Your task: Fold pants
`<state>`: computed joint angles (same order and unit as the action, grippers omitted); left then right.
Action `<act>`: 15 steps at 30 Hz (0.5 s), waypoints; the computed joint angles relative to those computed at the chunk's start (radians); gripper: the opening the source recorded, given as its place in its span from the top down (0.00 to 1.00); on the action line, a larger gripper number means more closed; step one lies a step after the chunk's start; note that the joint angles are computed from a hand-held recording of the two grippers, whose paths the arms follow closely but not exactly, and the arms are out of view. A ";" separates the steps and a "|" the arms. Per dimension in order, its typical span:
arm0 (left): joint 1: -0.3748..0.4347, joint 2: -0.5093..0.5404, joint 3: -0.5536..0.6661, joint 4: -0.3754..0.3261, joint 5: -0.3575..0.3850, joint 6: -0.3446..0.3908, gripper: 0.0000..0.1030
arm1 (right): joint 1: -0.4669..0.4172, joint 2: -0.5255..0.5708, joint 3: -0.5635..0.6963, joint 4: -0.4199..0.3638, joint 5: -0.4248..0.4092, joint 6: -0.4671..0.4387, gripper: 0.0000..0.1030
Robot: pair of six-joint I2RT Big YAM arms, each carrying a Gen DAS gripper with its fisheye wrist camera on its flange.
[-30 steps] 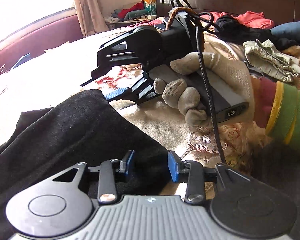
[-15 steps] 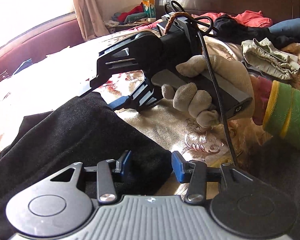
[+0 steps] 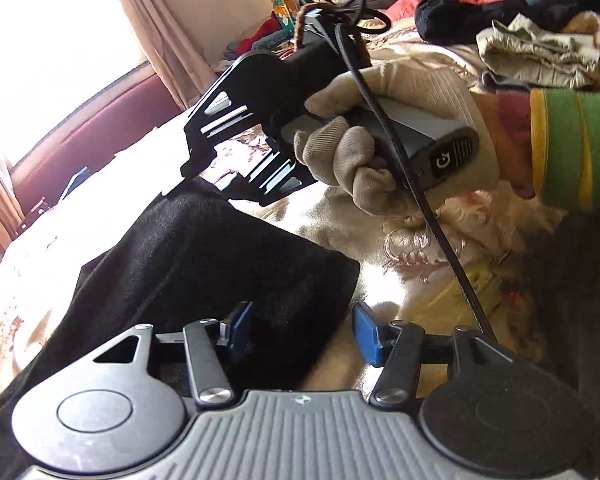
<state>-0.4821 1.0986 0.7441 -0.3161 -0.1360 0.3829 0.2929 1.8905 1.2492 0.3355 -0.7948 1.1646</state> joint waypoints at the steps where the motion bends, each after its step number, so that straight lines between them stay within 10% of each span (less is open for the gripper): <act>1: -0.016 0.007 -0.012 0.038 -0.025 0.011 0.35 | 0.000 0.006 0.004 -0.012 0.000 0.008 0.77; 7: -0.150 0.098 -0.066 0.292 -0.276 0.170 0.32 | -0.016 0.031 -0.005 0.057 -0.034 0.106 0.77; 15: -0.102 0.071 0.024 0.072 -0.242 0.038 0.43 | -0.019 0.039 -0.009 0.102 -0.047 0.136 0.77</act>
<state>-0.5837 1.1698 0.7680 -0.2445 -0.3775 0.4207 0.2742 1.9295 1.2405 0.4372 -0.8418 1.3002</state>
